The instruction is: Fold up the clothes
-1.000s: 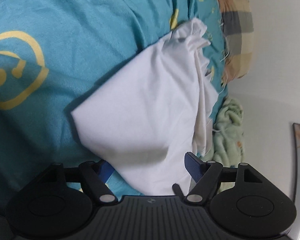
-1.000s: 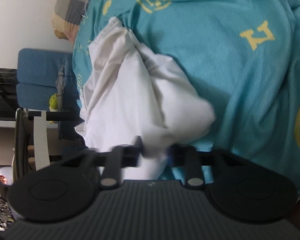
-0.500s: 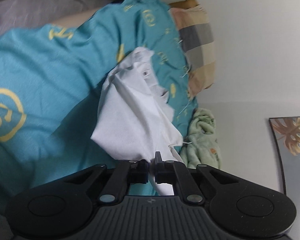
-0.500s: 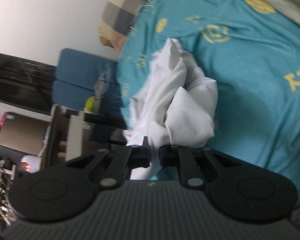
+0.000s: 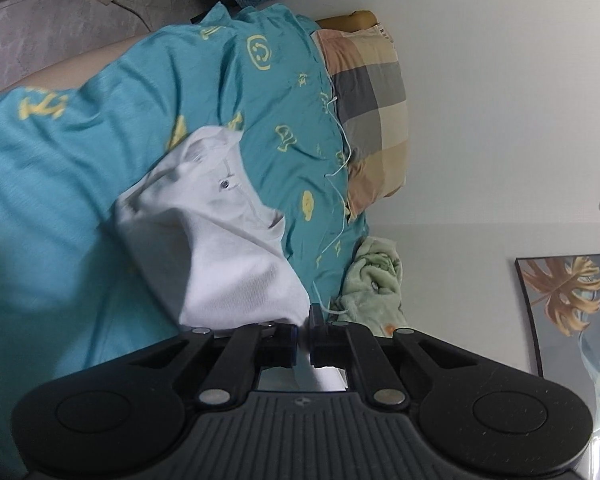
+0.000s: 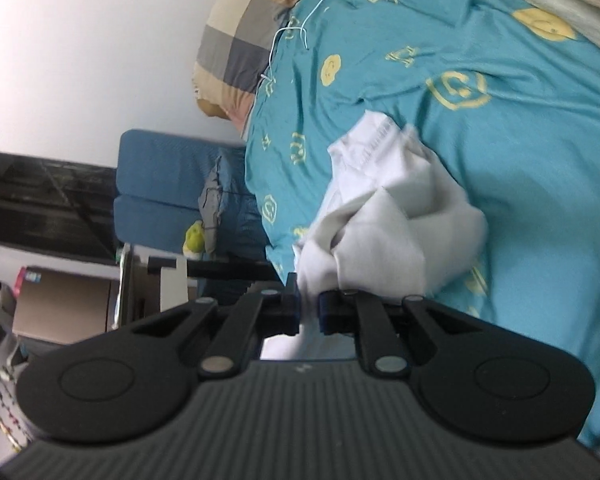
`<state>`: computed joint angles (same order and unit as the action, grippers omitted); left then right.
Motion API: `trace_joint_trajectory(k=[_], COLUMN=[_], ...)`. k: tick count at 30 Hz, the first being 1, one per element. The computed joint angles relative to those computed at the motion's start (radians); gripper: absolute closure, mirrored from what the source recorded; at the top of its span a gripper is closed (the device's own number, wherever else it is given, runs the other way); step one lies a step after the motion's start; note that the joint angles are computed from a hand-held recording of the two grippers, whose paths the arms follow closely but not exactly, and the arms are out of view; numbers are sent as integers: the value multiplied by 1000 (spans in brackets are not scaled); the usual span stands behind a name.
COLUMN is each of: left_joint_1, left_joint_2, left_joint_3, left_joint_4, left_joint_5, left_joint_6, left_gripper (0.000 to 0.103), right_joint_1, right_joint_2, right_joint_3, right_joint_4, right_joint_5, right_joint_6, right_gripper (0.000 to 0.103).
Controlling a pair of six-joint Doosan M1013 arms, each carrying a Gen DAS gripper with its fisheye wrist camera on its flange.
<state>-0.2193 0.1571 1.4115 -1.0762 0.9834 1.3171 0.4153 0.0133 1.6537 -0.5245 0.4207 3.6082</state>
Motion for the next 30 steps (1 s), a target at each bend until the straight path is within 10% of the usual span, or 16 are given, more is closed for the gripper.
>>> trace_joint_trajectory(k=[16, 27, 30], left_joint_1=[-91, -113, -112], left_joint_2=[445, 502, 478], left_joint_3=[-522, -598, -585], left_joint_4=[229, 337, 345], left_joint_5=[25, 61, 64], left_joint_6=[-212, -219, -185], left_gripper=[97, 87, 63], right_joint_1=[-239, -261, -247], right_joint_2=[268, 301, 278], right_joint_3=[-220, -225, -213], right_joint_4=[670, 784, 716], right_joint_5=[41, 30, -2], right_joint_6=[-695, -949, -935], right_gripper=[91, 87, 60])
